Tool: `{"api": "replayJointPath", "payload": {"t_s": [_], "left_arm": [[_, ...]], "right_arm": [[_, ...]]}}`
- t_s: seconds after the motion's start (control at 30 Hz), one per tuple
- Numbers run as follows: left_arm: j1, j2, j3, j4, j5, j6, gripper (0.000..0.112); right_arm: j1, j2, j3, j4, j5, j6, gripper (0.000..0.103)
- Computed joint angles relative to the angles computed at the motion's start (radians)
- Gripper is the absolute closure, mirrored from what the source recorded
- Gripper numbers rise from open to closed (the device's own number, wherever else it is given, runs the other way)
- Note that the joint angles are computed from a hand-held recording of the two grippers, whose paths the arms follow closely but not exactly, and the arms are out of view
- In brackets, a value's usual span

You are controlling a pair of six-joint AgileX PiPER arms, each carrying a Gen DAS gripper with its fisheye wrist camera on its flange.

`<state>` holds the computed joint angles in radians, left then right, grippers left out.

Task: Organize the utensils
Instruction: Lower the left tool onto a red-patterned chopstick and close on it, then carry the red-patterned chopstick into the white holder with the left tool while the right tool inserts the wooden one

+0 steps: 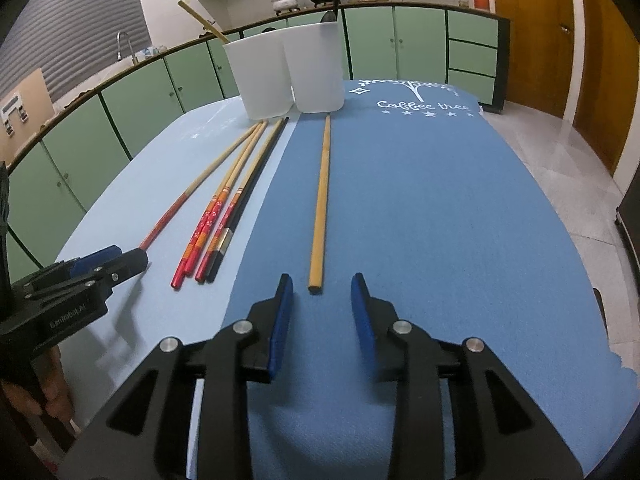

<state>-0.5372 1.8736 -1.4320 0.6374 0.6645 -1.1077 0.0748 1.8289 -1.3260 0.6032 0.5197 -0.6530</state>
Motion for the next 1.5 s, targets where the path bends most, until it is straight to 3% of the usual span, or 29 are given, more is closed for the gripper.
{"api": "replayJointPath", "payload": {"t_s": [0.3, 0.37, 0.43, 0.6, 0.8, 1.07, 1.33, 1.5], "left_arm": [[-0.019, 0.035, -0.038, 0.06, 0.044, -0.064, 0.065], [-0.026, 0.045, -0.053, 0.071, 0.063, -0.077, 0.071], [-0.029, 0.054, -0.065, 0.075, 0.071, -0.08, 0.084], [-0.028, 0.066, -0.091, 0.057, 0.076, -0.052, 0.105], [-0.017, 0.028, -0.089, 0.007, 0.055, 0.004, 0.106], [-0.032, -0.048, -0.149, 0.007, 0.122, 0.104, 0.107], [-0.023, -0.075, -0.268, 0.016, 0.178, 0.173, 0.107], [-0.006, -0.077, -0.353, 0.013, 0.191, 0.217, 0.107]], "right_arm": [[0.035, 0.011, 0.0, -0.079, -0.063, 0.069, 0.083], [0.046, 0.013, 0.0, -0.117, -0.078, 0.102, 0.088], [0.05, 0.018, -0.007, -0.132, -0.078, 0.113, 0.096], [0.04, 0.035, -0.046, -0.126, -0.039, 0.127, 0.097], [0.018, 0.016, -0.066, -0.094, 0.002, 0.097, 0.097], [-0.006, -0.041, -0.115, -0.077, 0.02, 0.043, 0.097], [-0.053, -0.047, -0.252, 0.006, 0.092, 0.011, 0.097], [-0.083, 0.002, -0.411, 0.054, 0.193, 0.036, 0.097]]}}
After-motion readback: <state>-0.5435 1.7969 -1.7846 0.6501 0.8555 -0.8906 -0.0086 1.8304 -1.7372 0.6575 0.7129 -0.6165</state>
